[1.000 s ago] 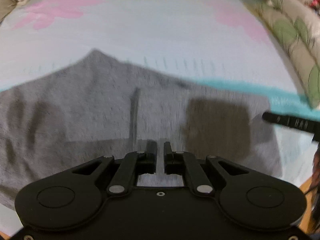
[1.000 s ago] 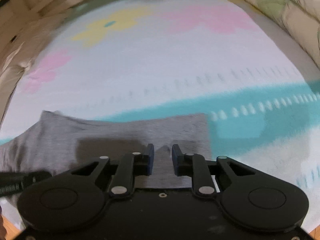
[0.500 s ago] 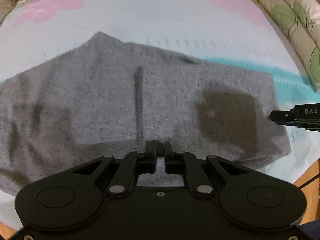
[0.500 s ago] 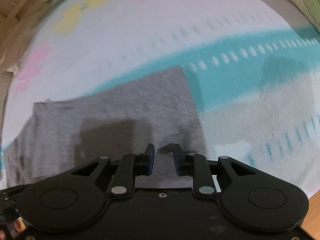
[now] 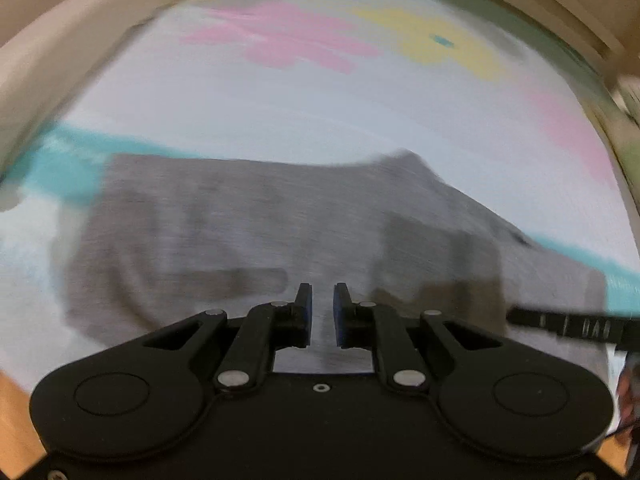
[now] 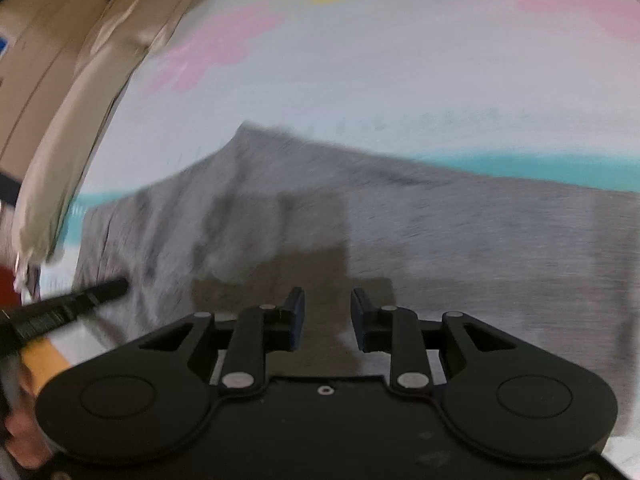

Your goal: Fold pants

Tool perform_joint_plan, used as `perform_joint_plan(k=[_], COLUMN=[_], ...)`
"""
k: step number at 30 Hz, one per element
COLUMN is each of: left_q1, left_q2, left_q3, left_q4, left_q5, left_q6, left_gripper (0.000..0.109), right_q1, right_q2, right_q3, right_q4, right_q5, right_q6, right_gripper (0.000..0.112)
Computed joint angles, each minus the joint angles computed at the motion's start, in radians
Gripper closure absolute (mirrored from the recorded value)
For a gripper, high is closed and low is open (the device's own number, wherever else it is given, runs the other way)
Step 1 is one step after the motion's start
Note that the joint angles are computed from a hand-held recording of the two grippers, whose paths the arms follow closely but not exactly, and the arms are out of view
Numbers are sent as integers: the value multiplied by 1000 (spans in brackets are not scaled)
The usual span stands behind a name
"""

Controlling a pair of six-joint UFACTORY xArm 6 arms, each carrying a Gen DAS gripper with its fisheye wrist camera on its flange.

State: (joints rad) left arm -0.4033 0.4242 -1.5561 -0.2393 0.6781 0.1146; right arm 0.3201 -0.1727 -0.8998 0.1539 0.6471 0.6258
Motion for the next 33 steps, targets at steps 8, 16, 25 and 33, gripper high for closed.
perform_joint_plan(k=[8,16,25,33], left_q1=[144,178,179,188], left_q2=[-47,-72,-52,-10], left_q3=[94,172,176,195], left_q4=[-65,10,28,-12], left_q5=[-103,-116,-115,-197], left_q6=[-209,-392,-450,-490], left_gripper=[68,60,58,42], right_q1=[61,64,73,84], right_q2=[127,109,122,148], right_q3=[-97,-73,-80,-111], right_q4=[5,-3,-30,-41], right_q5=[49,36,30,39], right_q6=[-48,-49,-43,-28], right_gripper=[83,85,85,83])
